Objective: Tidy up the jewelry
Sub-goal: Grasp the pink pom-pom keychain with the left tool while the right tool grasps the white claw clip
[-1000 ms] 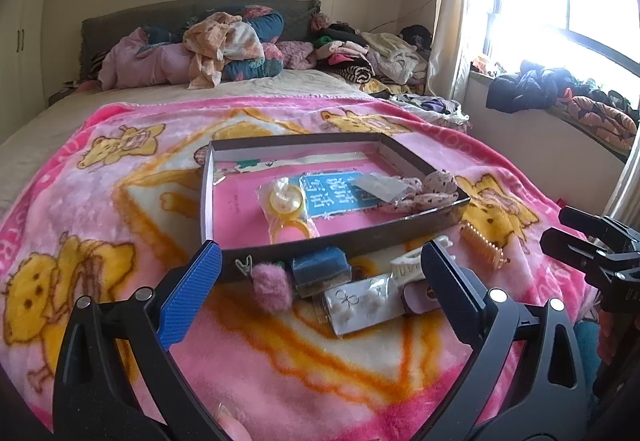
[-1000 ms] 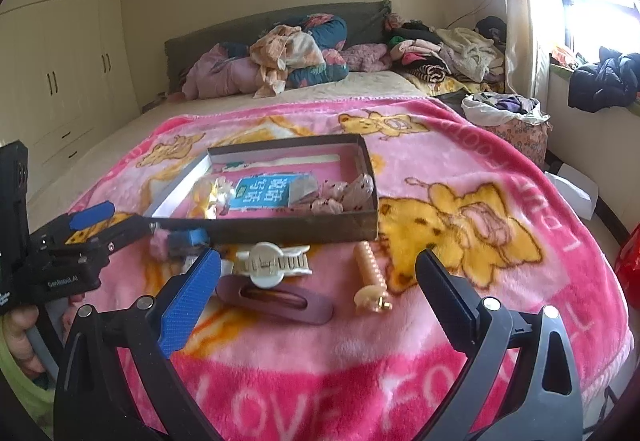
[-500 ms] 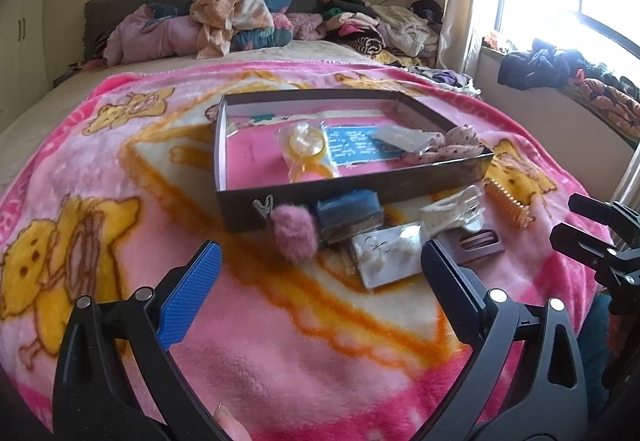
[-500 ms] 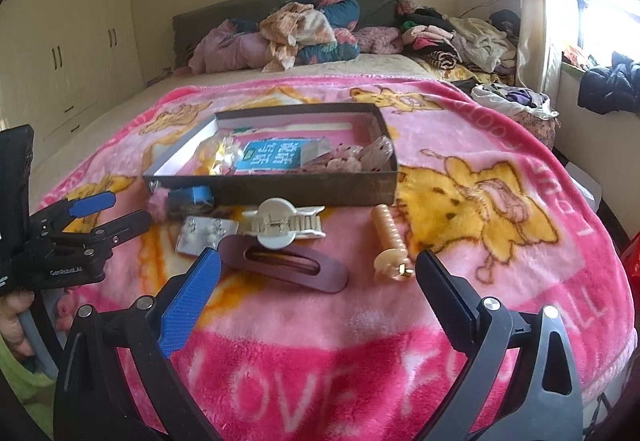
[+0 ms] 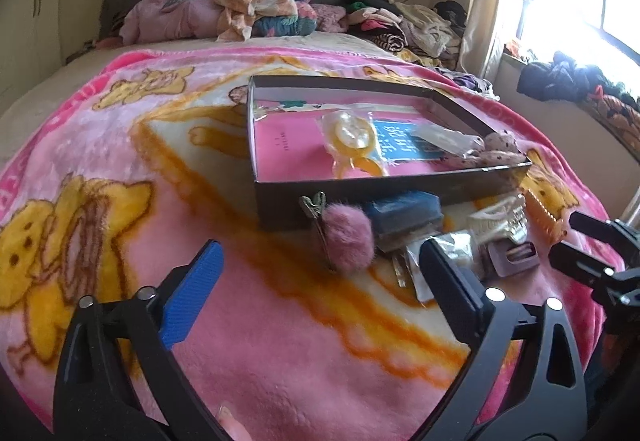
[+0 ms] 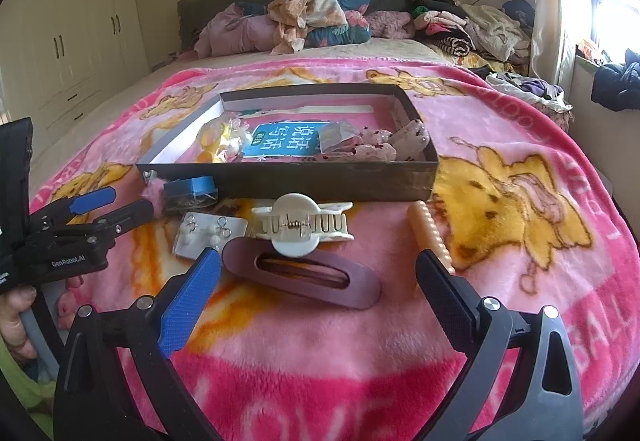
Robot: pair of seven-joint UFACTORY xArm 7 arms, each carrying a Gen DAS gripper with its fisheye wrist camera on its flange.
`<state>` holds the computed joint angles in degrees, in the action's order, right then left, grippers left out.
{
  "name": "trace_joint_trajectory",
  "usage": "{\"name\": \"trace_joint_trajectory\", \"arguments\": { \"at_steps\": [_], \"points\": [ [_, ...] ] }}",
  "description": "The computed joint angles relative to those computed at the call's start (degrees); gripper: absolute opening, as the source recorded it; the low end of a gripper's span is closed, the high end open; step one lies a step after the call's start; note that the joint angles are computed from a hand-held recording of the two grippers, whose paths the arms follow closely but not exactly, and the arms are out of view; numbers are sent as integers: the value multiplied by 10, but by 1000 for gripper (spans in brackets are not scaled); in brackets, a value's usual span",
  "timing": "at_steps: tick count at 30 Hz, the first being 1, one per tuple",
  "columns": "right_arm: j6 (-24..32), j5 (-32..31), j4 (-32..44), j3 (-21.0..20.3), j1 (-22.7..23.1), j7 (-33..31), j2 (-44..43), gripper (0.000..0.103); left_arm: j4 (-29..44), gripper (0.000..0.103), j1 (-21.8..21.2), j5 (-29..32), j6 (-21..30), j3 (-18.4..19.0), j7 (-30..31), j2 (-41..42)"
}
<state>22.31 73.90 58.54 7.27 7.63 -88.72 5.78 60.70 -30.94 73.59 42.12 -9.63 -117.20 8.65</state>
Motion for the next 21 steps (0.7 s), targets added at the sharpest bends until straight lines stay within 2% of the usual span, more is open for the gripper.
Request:
{"name": "trace_joint_trajectory", "arguments": {
  "at_steps": [5, 7, 14, 21],
  "points": [
    [-10, -17, 22, 7, 3, 20, 22, 95, -8, 67, 13, 7, -29, 7, -17, -4],
    [-15, -30, 32, 11, 3, 33, 31, 95, -9, 54, 17, 8, -38, 8, -21, -4],
    [-11, -73, 62, 24, -6, 82, 60, 95, -1, 47, 29, 13, -85, 15, -20, 9],
    [-3, -120, 85, 37, -18, 138, 87, 94, 13, 24, 27, 15, -112, 24, -10, 23]
  ]
}}
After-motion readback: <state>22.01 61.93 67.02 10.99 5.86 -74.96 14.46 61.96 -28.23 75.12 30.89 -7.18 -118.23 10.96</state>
